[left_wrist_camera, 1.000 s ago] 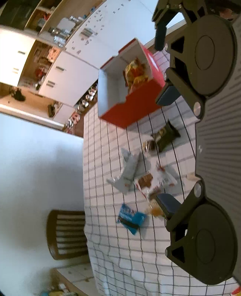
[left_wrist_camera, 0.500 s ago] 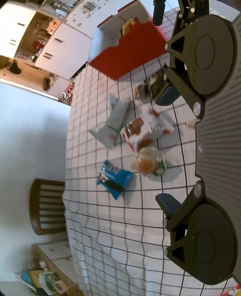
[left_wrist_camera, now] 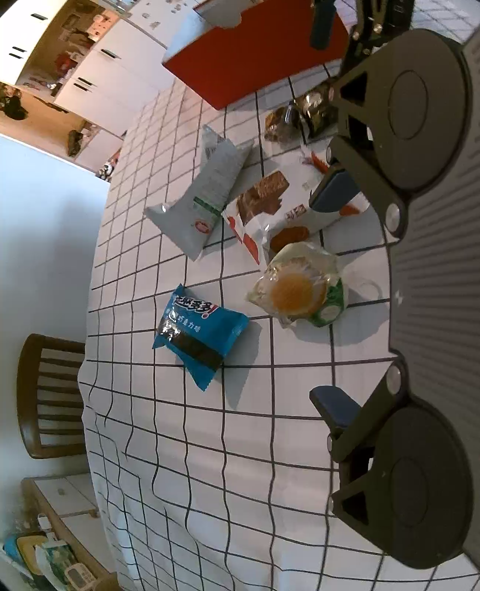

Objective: Organize snacks
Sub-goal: 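Grasp the wrapped bread roll with the left tool while the right tool grasps the dark chocolate bar, then carry the bread roll with the left tool while the right tool carries the chocolate bar over the box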

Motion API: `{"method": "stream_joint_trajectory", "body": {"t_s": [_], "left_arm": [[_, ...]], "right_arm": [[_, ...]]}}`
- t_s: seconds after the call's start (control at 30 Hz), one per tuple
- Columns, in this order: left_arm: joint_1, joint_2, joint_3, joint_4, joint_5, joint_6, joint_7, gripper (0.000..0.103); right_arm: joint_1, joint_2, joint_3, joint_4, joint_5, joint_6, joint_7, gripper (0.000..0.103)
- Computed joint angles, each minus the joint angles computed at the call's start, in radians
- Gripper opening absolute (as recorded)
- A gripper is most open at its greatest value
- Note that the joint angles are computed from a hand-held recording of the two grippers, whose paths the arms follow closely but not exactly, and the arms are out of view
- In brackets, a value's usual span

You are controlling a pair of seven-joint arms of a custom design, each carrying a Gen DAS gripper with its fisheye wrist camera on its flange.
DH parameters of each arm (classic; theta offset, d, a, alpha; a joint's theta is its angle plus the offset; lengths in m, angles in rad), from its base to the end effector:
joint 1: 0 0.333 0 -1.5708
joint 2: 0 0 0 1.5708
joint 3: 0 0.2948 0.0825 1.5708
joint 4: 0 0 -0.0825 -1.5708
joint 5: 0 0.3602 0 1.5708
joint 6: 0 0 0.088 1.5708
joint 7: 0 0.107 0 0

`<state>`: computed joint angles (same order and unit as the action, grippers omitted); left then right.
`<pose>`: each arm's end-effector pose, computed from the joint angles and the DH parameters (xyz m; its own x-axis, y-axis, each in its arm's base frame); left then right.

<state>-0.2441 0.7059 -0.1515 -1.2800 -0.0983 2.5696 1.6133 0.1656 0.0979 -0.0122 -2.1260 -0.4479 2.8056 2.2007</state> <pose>0.7037 -0.2563 0.3970 -0.3438 -0.9247 0.1639 -0.8106 0.2041 -0.5489 0.5666 0.1087 0.4202 -0.0951 -0.9955 -0.0010 -0.8058 0.0776 -0.5871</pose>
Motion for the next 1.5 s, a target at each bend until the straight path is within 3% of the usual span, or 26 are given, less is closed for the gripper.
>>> {"method": "stream_joint_trajectory", "body": {"t_s": [0.2, 0.33, 0.47, 0.67, 0.97, 1.13, 1.5], "left_arm": [[-0.011, 0.080, 0.007, 0.116, 0.017, -0.062, -0.007, 0.099], [-0.006, 0.123, 0.000, 0.186, 0.013, -0.109, -0.003, 0.087], [-0.003, 0.140, -0.006, 0.214, 0.007, -0.118, 0.009, 0.081], [0.004, 0.160, -0.027, 0.258, -0.021, -0.150, 0.027, 0.051], [-0.014, 0.125, 0.000, 0.203, 0.010, -0.118, 0.016, 0.046], [-0.009, 0.086, 0.002, 0.143, 0.013, -0.094, 0.008, 0.041], [0.023, -0.048, -0.008, -0.049, -0.018, -0.050, -0.017, 0.035]], "right_arm": [[-0.010, 0.065, 0.004, 0.066, 0.062, -0.037, -0.068, 0.067], [-0.007, 0.092, 0.001, 0.092, 0.072, -0.060, -0.099, 0.064], [-0.003, 0.116, -0.001, 0.114, 0.079, -0.067, -0.121, 0.061], [0.004, 0.140, 0.000, 0.144, 0.091, -0.078, -0.144, 0.048], [0.024, 0.123, -0.019, 0.125, 0.041, -0.081, -0.082, 0.033], [0.018, 0.087, -0.008, 0.093, 0.057, -0.090, -0.067, 0.031], [0.009, -0.044, 0.012, -0.035, 0.063, -0.025, -0.021, 0.030]]}}
